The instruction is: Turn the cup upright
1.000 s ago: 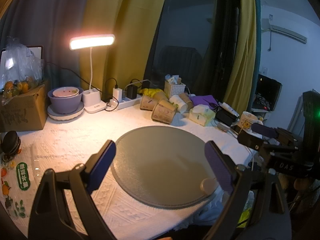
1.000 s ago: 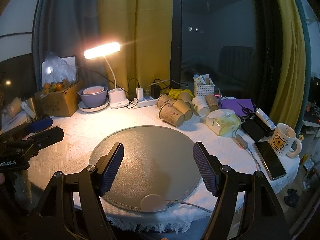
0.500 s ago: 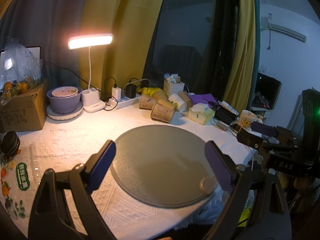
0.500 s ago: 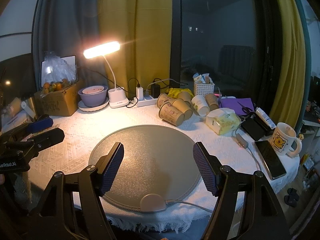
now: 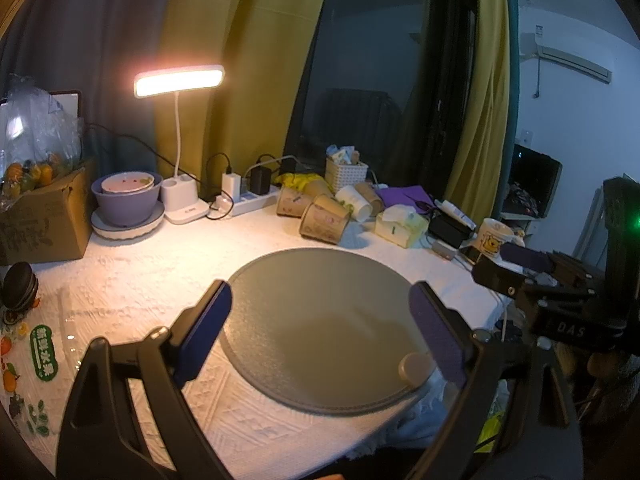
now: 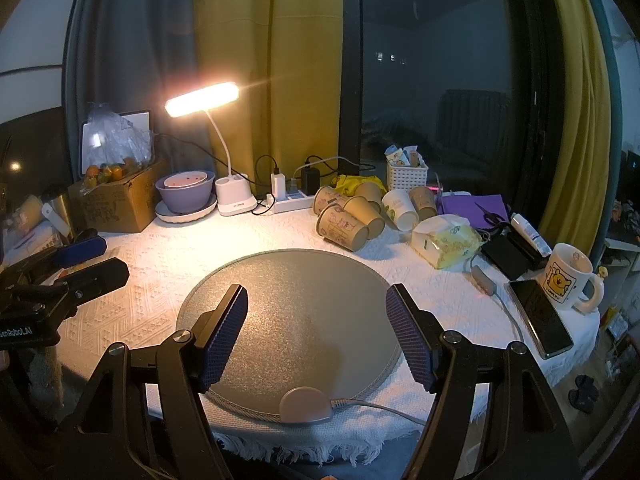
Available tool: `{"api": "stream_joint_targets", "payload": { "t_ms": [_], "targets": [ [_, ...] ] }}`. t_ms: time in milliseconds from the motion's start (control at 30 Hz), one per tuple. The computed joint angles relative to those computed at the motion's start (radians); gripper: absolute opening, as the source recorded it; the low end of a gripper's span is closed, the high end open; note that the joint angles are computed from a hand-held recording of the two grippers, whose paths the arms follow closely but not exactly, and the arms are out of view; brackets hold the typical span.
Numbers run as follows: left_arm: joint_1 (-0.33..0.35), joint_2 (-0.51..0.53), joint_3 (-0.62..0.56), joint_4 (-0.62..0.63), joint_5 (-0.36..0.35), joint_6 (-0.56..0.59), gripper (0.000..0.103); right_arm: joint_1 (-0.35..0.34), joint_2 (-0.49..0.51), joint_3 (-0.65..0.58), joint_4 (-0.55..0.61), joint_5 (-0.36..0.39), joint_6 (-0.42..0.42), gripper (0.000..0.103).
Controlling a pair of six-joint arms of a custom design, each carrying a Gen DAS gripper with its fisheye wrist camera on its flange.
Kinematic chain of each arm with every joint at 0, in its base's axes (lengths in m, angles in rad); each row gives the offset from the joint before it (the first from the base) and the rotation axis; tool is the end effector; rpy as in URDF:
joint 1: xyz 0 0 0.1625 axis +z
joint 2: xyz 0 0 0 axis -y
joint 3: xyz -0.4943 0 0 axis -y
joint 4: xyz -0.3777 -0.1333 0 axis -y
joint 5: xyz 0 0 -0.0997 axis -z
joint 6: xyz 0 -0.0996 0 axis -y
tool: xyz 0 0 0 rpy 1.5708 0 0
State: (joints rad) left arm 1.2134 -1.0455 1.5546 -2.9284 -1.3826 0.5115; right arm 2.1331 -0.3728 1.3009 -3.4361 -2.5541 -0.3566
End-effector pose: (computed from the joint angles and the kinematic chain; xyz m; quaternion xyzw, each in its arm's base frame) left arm -0.1085 -0.7248 0.4162 0.3468 0.8393 -0.4020 0.1169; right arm 0.4639 -0.6417 0.0879 0.1577 -0.7995 0.4393 0.3781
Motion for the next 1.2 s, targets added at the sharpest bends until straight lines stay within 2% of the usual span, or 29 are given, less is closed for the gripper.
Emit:
{"api": "stream_joint_targets", "payload": {
  "t_ms": [900, 1200],
  "targets": [
    [0.001, 0.001, 0.015, 0.003, 0.005, 0.004, 0.091, -0.002, 0.000, -0.003, 0.008, 0.002, 0.005, 0.075],
    [0.001, 0.052, -0.042, 0.083, 0.026, 0.014, 0.091, -0.029, 0.002, -0.014, 0.069, 0.016, 0.045, 0.075]
  ]
}}
